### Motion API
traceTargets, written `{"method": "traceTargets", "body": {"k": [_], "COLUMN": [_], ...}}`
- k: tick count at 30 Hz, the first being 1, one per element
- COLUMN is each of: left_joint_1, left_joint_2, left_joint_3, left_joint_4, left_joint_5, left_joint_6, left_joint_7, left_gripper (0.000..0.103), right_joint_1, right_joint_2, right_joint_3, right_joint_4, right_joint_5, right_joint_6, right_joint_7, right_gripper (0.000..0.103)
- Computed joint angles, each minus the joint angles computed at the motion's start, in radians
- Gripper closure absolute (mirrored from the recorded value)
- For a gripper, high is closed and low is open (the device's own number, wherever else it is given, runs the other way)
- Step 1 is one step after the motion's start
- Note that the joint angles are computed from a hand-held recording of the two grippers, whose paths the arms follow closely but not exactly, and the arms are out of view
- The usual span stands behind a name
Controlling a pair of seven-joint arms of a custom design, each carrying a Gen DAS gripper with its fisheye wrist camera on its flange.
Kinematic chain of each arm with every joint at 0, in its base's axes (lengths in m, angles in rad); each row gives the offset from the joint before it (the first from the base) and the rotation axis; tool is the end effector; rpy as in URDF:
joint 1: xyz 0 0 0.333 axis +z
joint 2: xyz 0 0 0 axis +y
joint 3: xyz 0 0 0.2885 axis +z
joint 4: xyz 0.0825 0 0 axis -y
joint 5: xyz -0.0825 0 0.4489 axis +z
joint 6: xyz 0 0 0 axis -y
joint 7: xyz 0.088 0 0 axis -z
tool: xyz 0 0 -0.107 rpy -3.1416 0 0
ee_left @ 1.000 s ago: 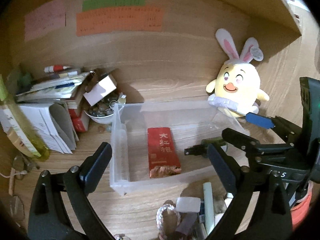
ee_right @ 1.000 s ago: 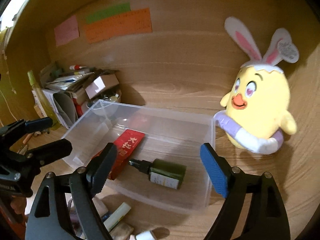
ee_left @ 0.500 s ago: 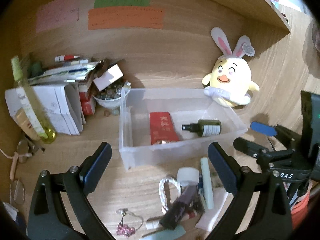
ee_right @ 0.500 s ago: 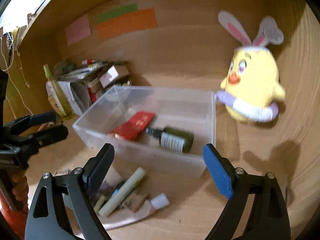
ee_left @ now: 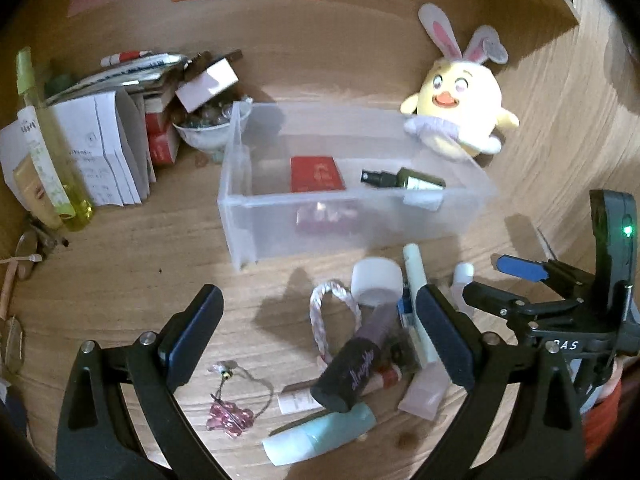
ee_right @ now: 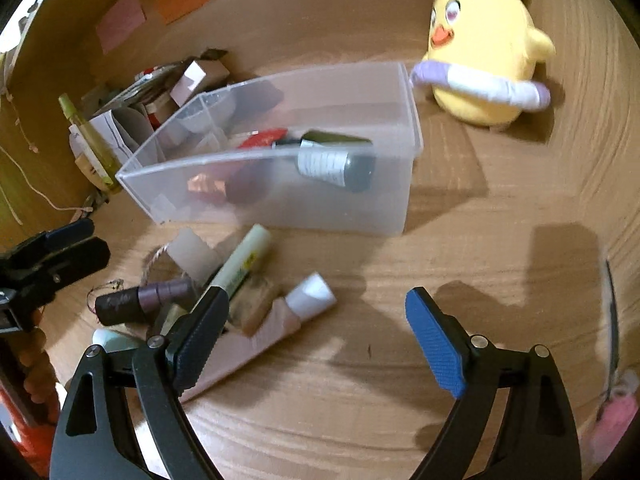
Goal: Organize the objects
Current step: 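Grasp the dark lipstick bottle with the left tool while the right tool grasps the pink tube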
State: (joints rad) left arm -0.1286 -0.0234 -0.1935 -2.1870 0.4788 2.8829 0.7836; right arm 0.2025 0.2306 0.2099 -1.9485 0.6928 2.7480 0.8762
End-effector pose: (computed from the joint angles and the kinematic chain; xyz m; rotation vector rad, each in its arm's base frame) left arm 0.5865 -0.2241 0.4127 -1.8641 1.7827 -0.8333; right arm 0.6426 0.2477 0.3579 -2.1030 1.2243 -0.1753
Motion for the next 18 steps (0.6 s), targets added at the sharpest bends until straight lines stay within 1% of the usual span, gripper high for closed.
{"method": "traceTargets", "body": {"k": [5, 8, 10, 12, 15, 17, 18], "left_joint_1": [-0.007, -0.011, -0.012, -0.014, -0.015, -0.016, -0.018], "left_joint_2": [0.011, 0.016, 0.014, 0.014, 0.017, 0.020, 0.021], "left_joint_3": [0.003, 0.005, 0.007, 0.006, 0.006, 0.006, 0.006], "left_joint_4": [-0.022, -0.032, -0.038, -0.040, -0.042, -0.041, -0.041], "left_joint_5": [-0.083, -0.144, -0.132, -0.149, -0.144, -0.126, -0.128], "left_joint_6": [0.032, 0.042, 0.045, 0.042, 0.047, 0.046, 0.047], "left_joint_7": [0.062, 0.101, 0.086, 0.105, 0.102, 0.089, 0.092], "left_gripper": [0.005, 0.006, 0.010, 0.019, 0.020, 0.022, 0.023], "right_joint_1": [0.008, 0.026, 0.031, 0.036, 0.058, 0.080, 0.078], "right_joint_2": [-0.004, -0.014, -0.017, -0.020, -0.018, -0.018, -0.016], "right_joint_3": [-0.007, -0.015, -0.011, -0.007, -0.013, -0.024, -0.020], "right_joint_4": [-0.017, -0.038, -0.045, -0.053, -0.064, -0.078, -0.079], "right_joint_5": [-0.031, -0.079, -0.094, -0.106, -0.177, -0.259, -0.275], "right_joint_6": [-0.027, -0.001, 0.008, 0.023, 0.060, 0.096, 0.107], "right_joint_7": [0.028, 0.058, 0.062, 0.069, 0.109, 0.163, 0.170], "right_gripper": [0.014, 0.014, 0.014, 0.014, 0.014, 0.014, 0.015]}}
